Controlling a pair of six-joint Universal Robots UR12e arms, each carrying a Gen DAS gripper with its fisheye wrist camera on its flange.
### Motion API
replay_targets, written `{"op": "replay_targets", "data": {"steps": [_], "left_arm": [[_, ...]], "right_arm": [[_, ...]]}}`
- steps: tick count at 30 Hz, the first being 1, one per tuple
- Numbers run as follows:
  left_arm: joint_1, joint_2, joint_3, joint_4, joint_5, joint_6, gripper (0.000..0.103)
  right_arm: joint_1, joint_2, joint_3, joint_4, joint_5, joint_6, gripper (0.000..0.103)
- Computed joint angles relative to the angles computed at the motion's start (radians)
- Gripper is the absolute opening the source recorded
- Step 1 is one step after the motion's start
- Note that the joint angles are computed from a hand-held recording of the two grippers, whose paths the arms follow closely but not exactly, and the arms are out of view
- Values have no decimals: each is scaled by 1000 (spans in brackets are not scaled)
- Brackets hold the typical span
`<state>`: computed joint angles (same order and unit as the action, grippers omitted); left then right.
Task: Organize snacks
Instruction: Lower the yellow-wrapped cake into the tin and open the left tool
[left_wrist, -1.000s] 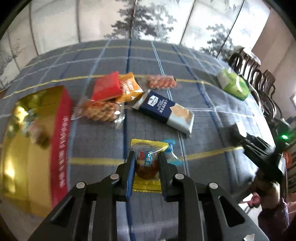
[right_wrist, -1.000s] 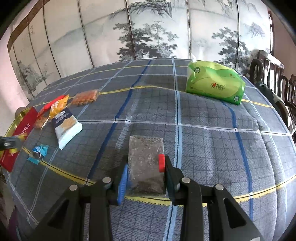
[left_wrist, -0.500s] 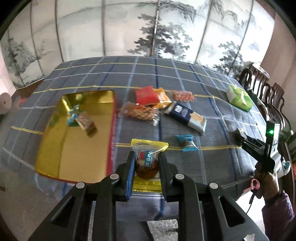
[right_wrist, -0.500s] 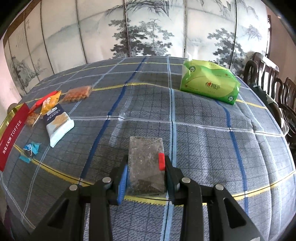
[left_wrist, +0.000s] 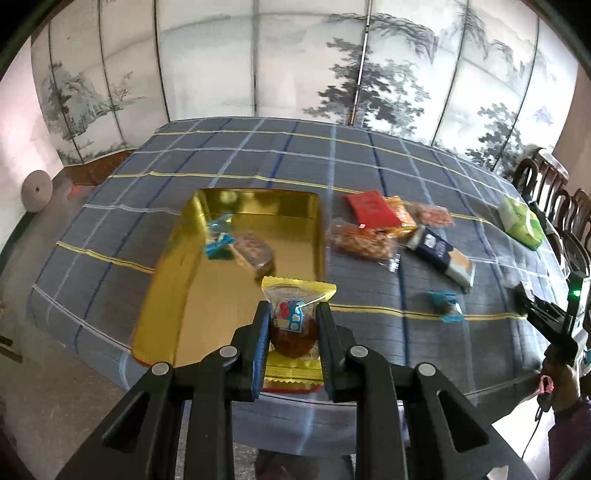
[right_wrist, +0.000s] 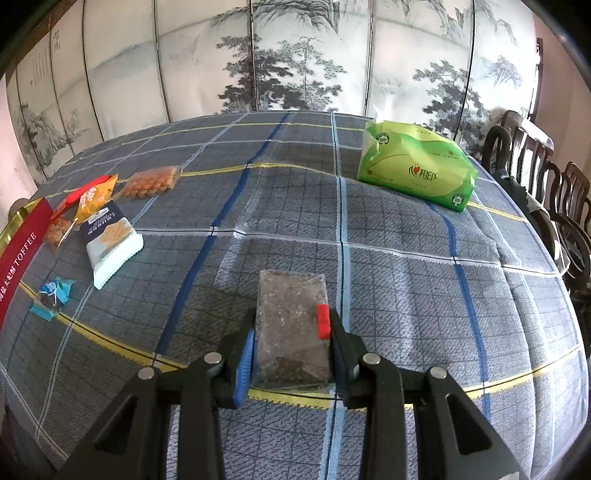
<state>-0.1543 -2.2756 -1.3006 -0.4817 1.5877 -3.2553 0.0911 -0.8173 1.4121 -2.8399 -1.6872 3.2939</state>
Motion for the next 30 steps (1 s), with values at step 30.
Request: {"op": "replay_targets", "data": {"steps": [30], "left_arm": [[41,-134,153,-113,84,137,21]], "right_arm": [[2,2,-4,7,-14,-10,35]]}}
